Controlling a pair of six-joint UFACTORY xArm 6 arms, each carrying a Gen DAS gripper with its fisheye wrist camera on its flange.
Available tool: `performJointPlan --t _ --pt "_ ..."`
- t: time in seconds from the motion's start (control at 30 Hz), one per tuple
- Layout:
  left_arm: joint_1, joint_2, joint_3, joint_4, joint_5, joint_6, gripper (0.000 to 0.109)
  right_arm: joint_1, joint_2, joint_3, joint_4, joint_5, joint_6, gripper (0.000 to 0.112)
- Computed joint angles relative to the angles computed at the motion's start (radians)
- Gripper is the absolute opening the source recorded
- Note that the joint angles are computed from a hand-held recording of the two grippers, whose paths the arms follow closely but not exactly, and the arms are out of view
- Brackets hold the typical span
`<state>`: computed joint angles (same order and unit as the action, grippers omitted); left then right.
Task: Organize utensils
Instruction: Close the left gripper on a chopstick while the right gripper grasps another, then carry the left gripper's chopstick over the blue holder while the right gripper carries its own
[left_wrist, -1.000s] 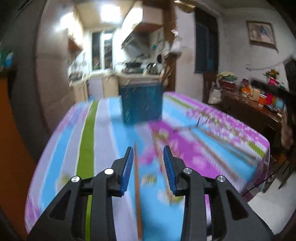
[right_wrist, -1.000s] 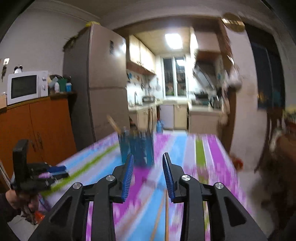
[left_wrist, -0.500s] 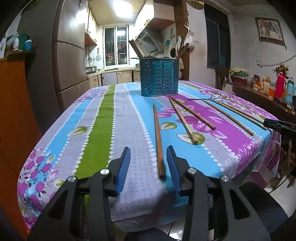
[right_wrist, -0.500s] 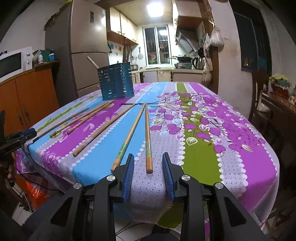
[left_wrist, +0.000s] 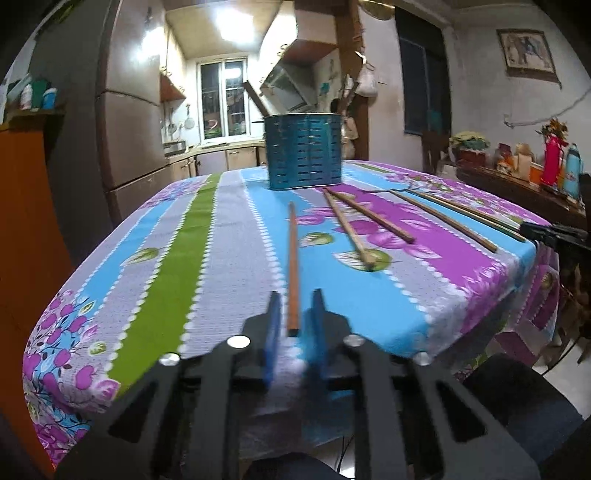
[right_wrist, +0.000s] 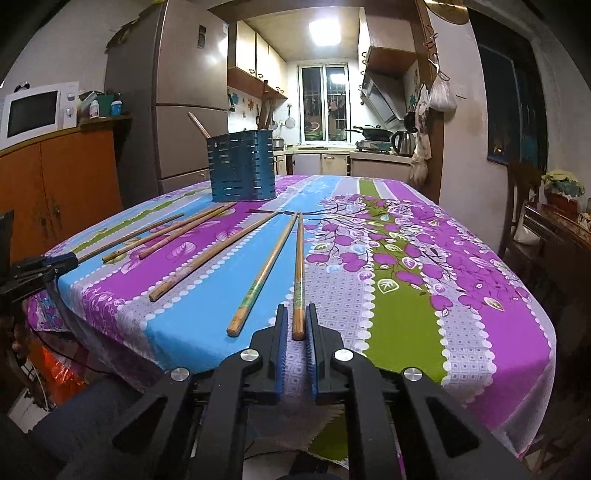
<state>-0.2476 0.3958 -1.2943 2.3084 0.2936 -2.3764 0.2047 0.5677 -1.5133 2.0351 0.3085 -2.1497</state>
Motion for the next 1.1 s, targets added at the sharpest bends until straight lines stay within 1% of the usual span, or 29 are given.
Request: performJointPlan --t 0.1,0.23,0.43,0.6,0.63,0.67,0.7,0.73,0.83,0.97,1.1 --pt "-0.001 0.001 -0.001 0.018 0.005 -0.026 0.012 0.0 0.001 -0.001 0.002 0.005 0.0 0.011" --pt "-0.009 -0.002 0.012 0.04 0.034 -0.05 0.013 0.001 -0.001 0.003 -0.01 0.002 0.012 0.012" --pt "-0.014 -0.001 0.014 0.016 0.049 -0.045 0.013 -0.001 -0.002 0.005 -0.033 0.012 0.042 0.012" --pt "-0.025 -0.001 0.022 -0.03 0.08 -0.014 0.013 0.001 -0.006 0.009 -0.017 0.005 0.017 0.012" --pt "-0.026 -0.002 0.023 -0.038 0.083 -0.008 0.012 0.002 -0.006 0.01 -0.002 0.002 0.008 0.012" --pt "-0.027 -0.002 0.022 -0.051 0.082 0.004 0.005 0.002 -0.006 0.009 0.013 0.001 -0.001 0.011" --pt "-0.025 -0.001 0.017 -0.068 0.077 0.021 0.005 0.002 -0.007 0.009 0.032 0.0 -0.012 0.008" --pt "-0.024 -0.001 0.015 -0.074 0.073 0.025 0.005 0.001 -0.008 0.011 0.046 0.003 -0.018 0.008" --pt "-0.027 -0.02 0.019 -0.061 0.074 0.015 0.005 -0.005 -0.03 0.027 0.069 0.017 -0.025 0.008" --pt "-0.033 -0.075 0.033 -0.025 0.092 -0.001 0.005 -0.014 -0.093 0.056 0.095 0.041 -0.049 0.008" --pt "-0.034 -0.11 0.012 -0.001 0.101 0.003 0.005 -0.014 -0.146 0.055 0.078 0.052 -0.053 0.008"
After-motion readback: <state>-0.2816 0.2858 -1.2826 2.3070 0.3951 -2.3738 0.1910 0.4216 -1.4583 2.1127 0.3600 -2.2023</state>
